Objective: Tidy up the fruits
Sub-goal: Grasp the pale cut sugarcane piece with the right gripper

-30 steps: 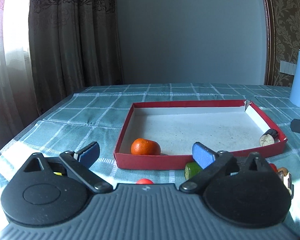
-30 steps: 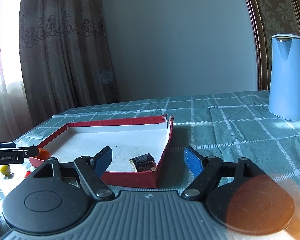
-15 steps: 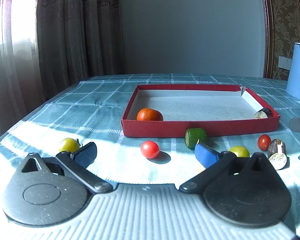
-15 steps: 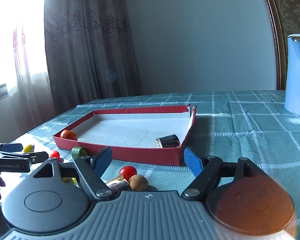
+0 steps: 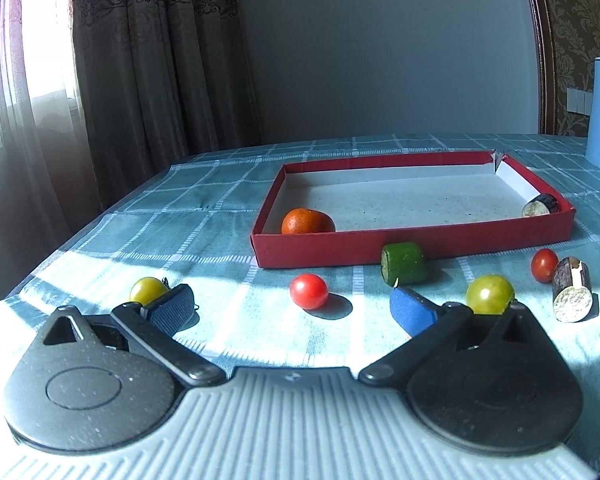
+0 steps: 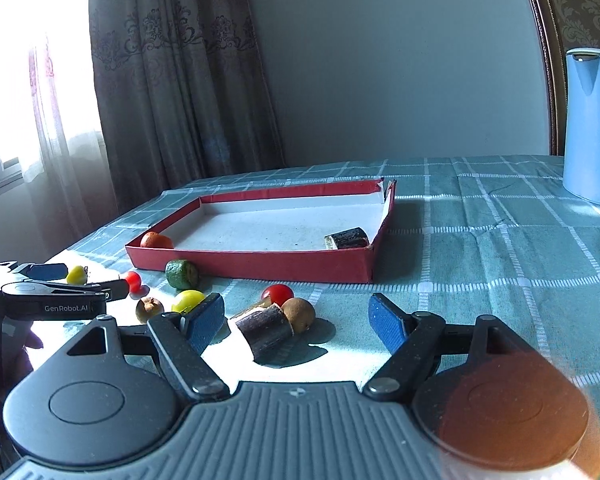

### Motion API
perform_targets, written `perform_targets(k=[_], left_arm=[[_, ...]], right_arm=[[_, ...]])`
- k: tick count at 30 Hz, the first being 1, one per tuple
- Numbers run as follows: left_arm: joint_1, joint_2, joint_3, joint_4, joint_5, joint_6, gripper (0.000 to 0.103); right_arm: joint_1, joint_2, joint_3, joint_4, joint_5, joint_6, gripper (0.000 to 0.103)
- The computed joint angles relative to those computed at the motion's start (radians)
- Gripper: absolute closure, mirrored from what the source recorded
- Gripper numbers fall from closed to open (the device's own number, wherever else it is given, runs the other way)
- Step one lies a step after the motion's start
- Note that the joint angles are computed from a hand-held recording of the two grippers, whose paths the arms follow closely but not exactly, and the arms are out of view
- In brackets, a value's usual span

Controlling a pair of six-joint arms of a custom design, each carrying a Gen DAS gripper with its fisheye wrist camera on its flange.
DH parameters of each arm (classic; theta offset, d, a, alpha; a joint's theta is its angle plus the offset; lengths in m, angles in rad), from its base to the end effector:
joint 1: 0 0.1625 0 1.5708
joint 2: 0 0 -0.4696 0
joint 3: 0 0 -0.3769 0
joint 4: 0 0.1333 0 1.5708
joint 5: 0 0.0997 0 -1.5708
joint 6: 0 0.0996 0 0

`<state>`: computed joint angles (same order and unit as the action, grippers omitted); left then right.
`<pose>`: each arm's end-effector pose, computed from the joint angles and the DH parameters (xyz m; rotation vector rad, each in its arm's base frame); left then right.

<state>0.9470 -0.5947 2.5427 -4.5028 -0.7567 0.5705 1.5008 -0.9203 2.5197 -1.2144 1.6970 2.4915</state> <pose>-0.0447 -0.4142 0.1204 0.7830 2.0185 -1.1544 0.0975 -0.3354 0.0299 0.5539 -2.1920 1.3741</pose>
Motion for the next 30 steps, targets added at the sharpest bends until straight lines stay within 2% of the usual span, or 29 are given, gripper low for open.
perform_targets(k=[3, 6, 12, 14, 18, 20, 26, 28, 30], left_arm=[[0.007, -0.01, -0.001, 0.011, -0.009, -0.012, 0.0], [0.008, -0.01, 0.002, 0.006, -0.013, -0.019, 0.0], [0.02, -0.026, 0.007, 0.014, -0.035, -0.046, 0.0], [0.024, -0.031, 0.01, 0.015, -0.044, -0.055, 0.0], [0.034, -0.046, 0.012, 0.036, -0.061, -0.072, 0.0], [0.038, -0.052, 0.012, 0.045, -0.068, -0.077, 0.0], [0.043, -0.062, 0.013, 0.066, -0.077, -0.089, 0.0], [0.043, -0.064, 0.012, 0.077, -0.076, -0.095, 0.0], [0.043, -0.067, 0.012, 0.084, -0.076, -0.099, 0.0]], right_arm=[[0.04, 0.03, -0.005, -0.035, 0.055, -0.054, 0.024], [0.058, 0.041, -0.019, -0.022, 0.079, -0.087, 0.024], [0.076, 0.034, -0.065, 0.061, 0.147, -0.059, 0.024], [0.072, 0.029, -0.073, 0.087, 0.14, -0.057, 0.024], [0.083, 0.034, -0.092, 0.1, 0.158, -0.11, 0.027], [0.083, 0.034, -0.102, 0.119, 0.154, -0.136, 0.033], [0.085, 0.04, -0.136, 0.187, 0.127, -0.251, 0.036], [0.085, 0.041, -0.159, 0.235, 0.126, -0.281, 0.036], [0.087, 0.044, -0.182, 0.276, 0.136, -0.297, 0.041]])
